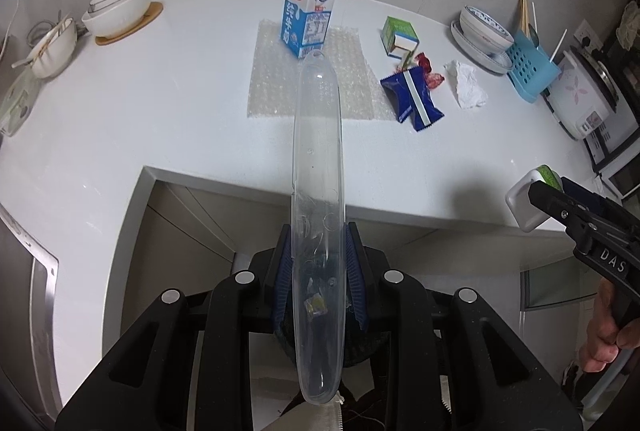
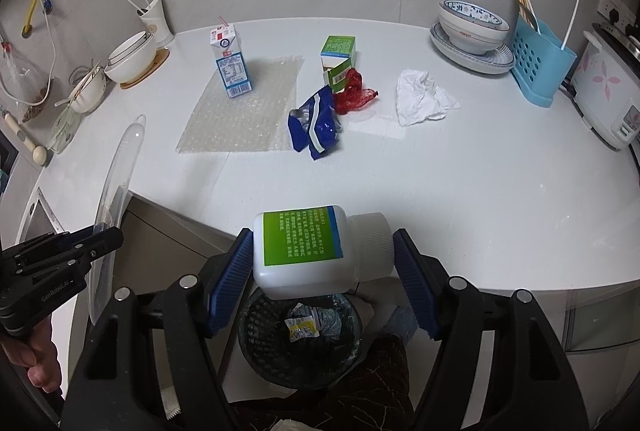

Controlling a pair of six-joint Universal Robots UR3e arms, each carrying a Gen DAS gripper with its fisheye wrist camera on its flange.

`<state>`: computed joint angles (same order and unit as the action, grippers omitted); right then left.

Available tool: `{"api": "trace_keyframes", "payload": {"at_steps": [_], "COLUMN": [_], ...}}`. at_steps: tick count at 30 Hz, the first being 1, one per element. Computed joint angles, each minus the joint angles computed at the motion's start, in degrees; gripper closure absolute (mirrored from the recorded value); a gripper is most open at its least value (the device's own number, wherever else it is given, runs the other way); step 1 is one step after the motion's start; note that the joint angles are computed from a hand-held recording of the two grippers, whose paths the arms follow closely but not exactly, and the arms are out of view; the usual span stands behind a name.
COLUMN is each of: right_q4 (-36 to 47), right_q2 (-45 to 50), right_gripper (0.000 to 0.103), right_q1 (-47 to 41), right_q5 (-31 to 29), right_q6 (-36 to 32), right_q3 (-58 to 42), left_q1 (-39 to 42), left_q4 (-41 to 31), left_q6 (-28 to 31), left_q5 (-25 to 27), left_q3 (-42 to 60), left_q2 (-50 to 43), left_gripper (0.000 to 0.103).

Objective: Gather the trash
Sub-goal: 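Carry the clear tube and white bottle down over the trash bin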

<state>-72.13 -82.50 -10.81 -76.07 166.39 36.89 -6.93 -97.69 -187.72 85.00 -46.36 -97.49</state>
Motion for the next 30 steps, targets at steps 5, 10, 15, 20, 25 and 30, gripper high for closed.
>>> {"api": "trace_keyframes", "payload": {"at_steps": [5, 10, 15, 20, 25, 30], "right_q4": [-2.3, -6.1, -8.2, -9.0, -11.8, -15.4], "right_q2": [-3.9, -8.9, -12.8, -14.9, -16.5, -17.9], "right_gripper": [0.036, 0.036, 0.036, 0.036, 0.036, 0.036], "right_q1": [0.3, 0.3, 0.3, 1.4, 2.4, 3.9], "right_q5": [0.1, 0.4, 0.9, 0.3, -0.5, -1.3], "right_q6": [-0.5, -1.7, -2.8, -3.2, -3.0, -3.0], "right_q3": [7.1, 16.3, 23.4, 28.4, 34.2, 39.8], "left_q1": [-0.6, -0.8, -0.5, -0.8, -1.1, -0.8], "left_q4": [1.6, 4.8, 7.3, 11.1, 15.3, 17.6], "left_q6": [0.1, 0.0, -0.1, 0.4, 2.1, 2.3], "left_q5": [0.0, 0.3, -0.6, -1.4, -2.9, -3.6], "left_q3": [-6.2, -15.2, -23.1, -29.8, -35.7, -40.3], "left_q2": [3.7, 7.8, 11.7, 13.8, 14.9, 14.4], "left_gripper": [0.078, 0.078, 0.078, 0.078, 0.078, 0.078]}}
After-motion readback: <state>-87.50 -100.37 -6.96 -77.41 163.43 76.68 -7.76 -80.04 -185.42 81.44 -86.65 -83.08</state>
